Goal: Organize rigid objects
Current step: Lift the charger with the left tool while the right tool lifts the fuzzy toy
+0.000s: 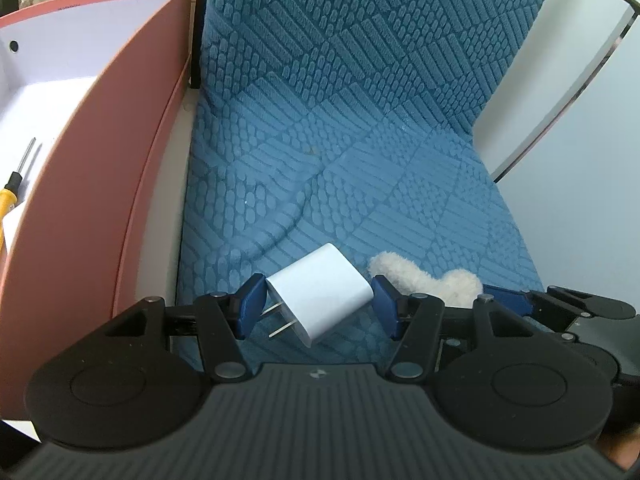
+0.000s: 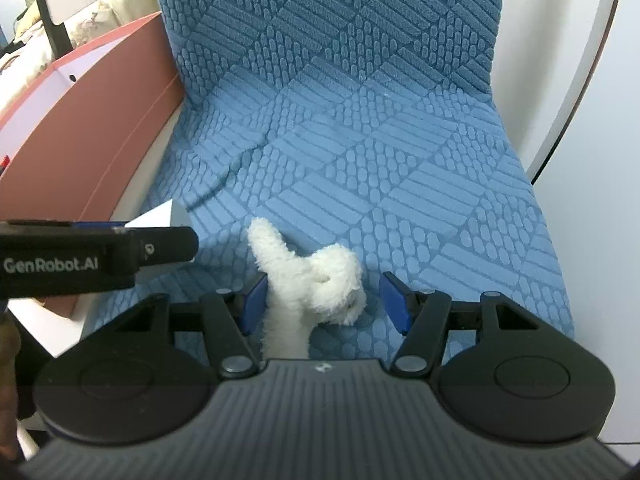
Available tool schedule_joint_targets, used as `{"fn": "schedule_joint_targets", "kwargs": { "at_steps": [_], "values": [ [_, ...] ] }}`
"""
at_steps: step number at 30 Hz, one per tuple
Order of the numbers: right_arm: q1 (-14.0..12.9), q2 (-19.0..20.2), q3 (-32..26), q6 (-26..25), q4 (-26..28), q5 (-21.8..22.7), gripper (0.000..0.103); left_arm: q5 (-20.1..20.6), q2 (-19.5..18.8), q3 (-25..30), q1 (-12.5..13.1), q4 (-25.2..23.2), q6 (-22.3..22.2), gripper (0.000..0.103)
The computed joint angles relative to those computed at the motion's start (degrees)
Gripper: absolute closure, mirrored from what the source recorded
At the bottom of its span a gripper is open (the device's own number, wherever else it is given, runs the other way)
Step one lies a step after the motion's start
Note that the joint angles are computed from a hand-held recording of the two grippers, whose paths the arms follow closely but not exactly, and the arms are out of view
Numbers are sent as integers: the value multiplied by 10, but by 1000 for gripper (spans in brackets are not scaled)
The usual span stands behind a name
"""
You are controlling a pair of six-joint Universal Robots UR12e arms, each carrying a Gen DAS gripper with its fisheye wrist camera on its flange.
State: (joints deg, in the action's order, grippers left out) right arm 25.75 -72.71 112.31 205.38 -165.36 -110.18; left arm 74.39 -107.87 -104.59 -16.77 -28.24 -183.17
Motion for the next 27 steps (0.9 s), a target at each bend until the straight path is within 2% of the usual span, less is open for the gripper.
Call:
{"fn": "schedule_joint_targets", "kwargs": {
  "at_steps": [4,7,11,19,22,27],
  "values": [
    [-1,2,-1,-6,-3,11,55,5,-1,5,-2,-9,6,40],
    [6,-2,-3,-23,-3,0,55,1,2,5,1,-13,3,40],
    [8,-10,-4,-13,9,-4,55,3,6,3,2,-14,8,40],
    [21,-26,-3,32,30,-17,55,-15,27,-8,13,-14,9,40],
    [28,-32,-1,47,31,-14,55,-15,39,-17,15,-13,24,40],
    [44,-42,-4,68,47,-26,55,-31,63,-24,24,-44,32,40]
  ]
}}
